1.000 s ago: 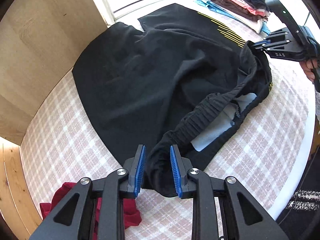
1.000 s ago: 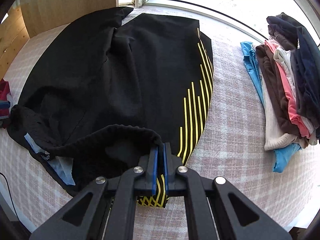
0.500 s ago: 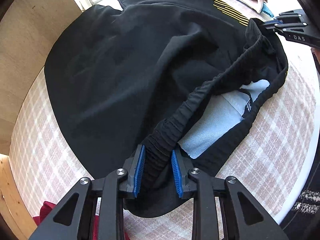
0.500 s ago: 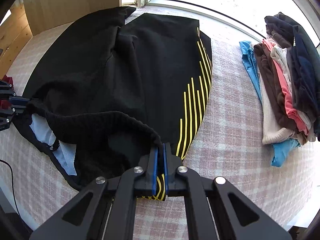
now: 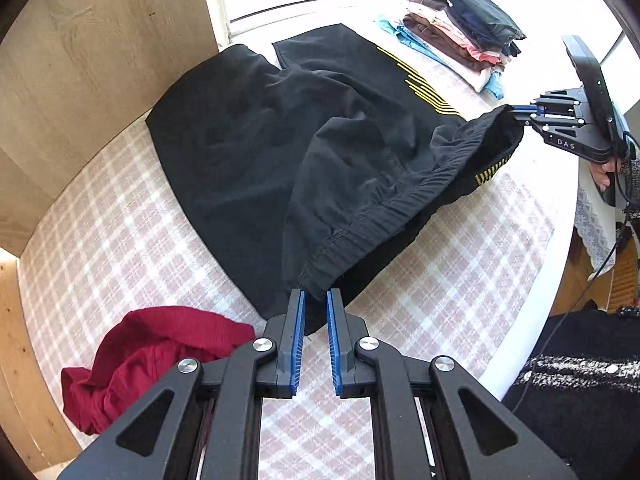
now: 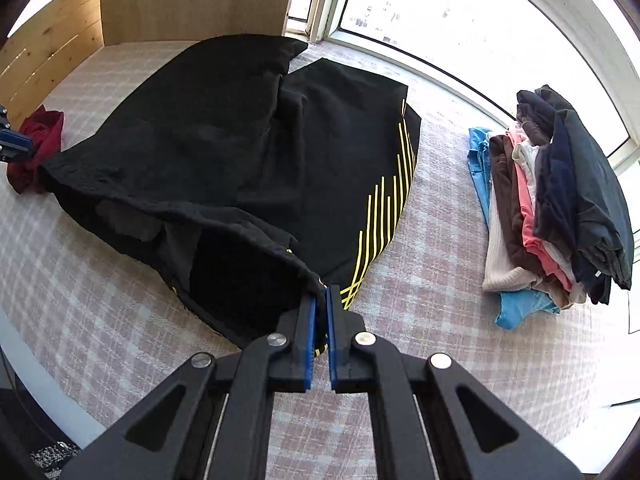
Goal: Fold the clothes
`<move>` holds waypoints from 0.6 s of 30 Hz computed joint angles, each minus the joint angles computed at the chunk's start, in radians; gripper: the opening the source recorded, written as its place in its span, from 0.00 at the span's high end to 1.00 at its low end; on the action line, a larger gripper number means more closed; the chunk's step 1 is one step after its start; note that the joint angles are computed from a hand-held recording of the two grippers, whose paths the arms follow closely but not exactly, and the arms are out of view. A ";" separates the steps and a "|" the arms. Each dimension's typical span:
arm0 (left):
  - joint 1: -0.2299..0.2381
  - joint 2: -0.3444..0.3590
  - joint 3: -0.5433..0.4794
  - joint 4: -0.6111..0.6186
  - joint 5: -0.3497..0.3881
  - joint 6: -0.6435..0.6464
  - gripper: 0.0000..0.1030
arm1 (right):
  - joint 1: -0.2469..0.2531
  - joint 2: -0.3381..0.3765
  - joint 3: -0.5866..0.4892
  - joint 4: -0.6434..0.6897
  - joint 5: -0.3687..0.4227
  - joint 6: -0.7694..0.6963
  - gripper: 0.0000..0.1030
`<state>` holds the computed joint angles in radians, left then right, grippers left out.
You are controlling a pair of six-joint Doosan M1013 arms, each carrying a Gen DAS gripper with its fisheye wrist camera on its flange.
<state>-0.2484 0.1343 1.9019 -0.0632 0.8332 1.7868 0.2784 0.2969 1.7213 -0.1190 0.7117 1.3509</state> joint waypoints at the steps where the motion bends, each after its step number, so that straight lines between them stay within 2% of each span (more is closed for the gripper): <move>1: -0.010 0.003 0.015 0.047 -0.004 -0.044 0.90 | 0.001 0.009 0.001 -0.011 0.013 0.019 0.95; 4: -0.008 0.017 0.044 0.023 -0.010 -0.066 0.89 | -0.011 0.013 0.012 0.031 0.026 0.024 0.95; 6: -0.014 0.010 0.067 -0.014 -0.038 -0.067 0.83 | -0.018 0.015 0.012 0.049 0.024 0.030 0.95; 8: -0.027 -0.007 0.092 -0.040 -0.075 -0.080 0.69 | -0.021 0.017 0.006 0.061 0.023 0.039 0.95; 9: -0.037 -0.013 0.101 -0.049 -0.092 -0.094 0.67 | -0.020 0.019 0.002 0.061 0.024 0.044 0.95; 11: -0.071 -0.014 0.108 0.002 -0.130 -0.171 0.56 | -0.015 0.020 -0.004 0.056 0.023 0.046 0.95; 13: -0.099 0.001 0.102 0.089 -0.149 -0.297 0.52 | -0.007 0.019 -0.007 0.050 0.019 0.045 0.95; 16: -0.109 0.032 0.082 0.150 -0.159 -0.435 0.52 | 0.009 0.014 0.001 0.025 0.002 0.064 0.95; 18: -0.090 0.048 0.070 0.155 -0.153 -0.460 0.62 | 0.010 0.012 0.002 0.023 -0.006 0.061 0.95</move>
<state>-0.3387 0.1818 1.9722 0.0915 0.6805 1.3272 0.2886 0.3088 1.7233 -0.0960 0.7060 1.4116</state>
